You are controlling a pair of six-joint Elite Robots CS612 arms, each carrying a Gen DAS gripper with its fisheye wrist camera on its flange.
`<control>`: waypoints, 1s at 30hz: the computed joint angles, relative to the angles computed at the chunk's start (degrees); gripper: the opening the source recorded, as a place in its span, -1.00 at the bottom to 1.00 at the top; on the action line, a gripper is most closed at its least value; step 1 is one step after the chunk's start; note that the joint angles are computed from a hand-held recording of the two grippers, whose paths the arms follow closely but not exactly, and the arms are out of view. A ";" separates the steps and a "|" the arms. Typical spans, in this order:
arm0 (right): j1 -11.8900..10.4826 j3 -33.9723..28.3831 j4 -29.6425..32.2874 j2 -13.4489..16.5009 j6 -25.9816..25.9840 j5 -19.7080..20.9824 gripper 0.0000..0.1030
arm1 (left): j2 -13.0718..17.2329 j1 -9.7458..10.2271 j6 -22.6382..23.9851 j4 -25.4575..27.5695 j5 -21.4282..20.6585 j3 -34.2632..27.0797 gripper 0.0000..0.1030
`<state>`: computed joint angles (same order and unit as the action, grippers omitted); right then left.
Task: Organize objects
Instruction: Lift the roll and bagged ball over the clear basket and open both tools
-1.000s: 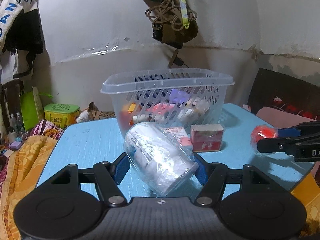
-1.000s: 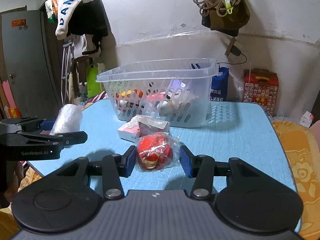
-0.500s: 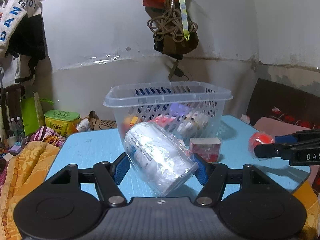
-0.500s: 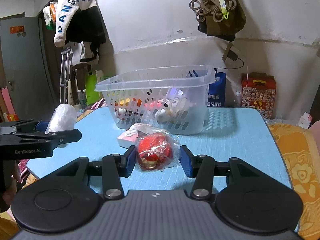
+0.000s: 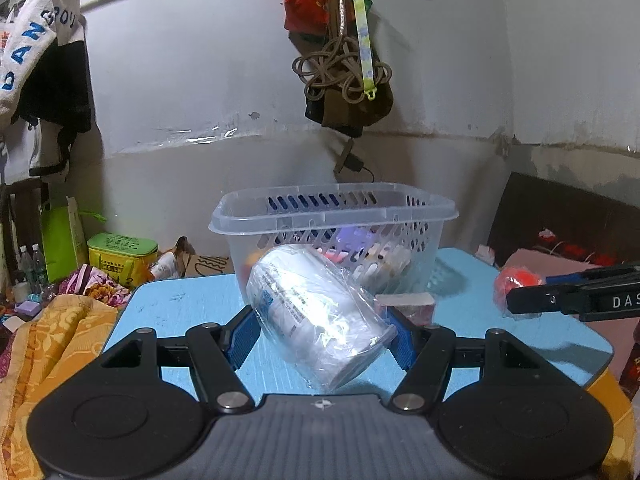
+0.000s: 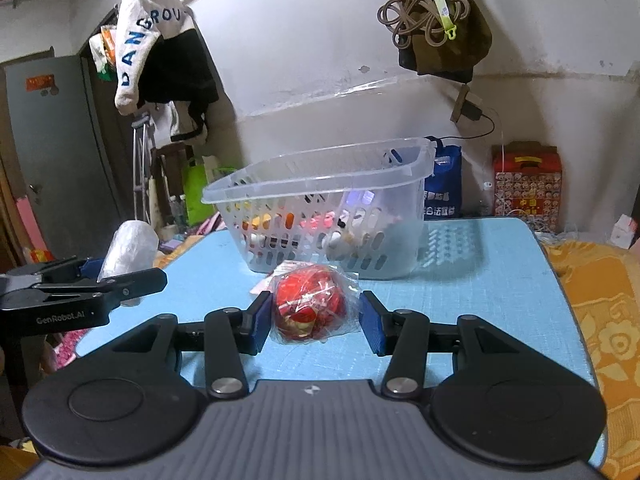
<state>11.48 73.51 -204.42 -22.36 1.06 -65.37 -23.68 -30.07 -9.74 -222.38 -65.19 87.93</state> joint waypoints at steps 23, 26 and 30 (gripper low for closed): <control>2.81 -34.67 22.80 11.28 -4.20 -10.65 0.29 | 3.31 5.62 -6.76 26.38 -7.08 -24.24 0.37; 3.54 -33.93 19.57 11.42 -5.21 -14.95 0.96 | 4.72 5.87 -8.02 28.66 -5.34 -26.53 0.91; 2.95 -24.36 7.61 8.33 -3.95 -13.56 1.00 | 4.42 5.58 -8.65 22.23 -3.72 -23.44 0.99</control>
<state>14.43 49.14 -196.81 -14.04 -2.89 -78.93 -19.26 -24.49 -18.39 -200.15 -68.92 64.49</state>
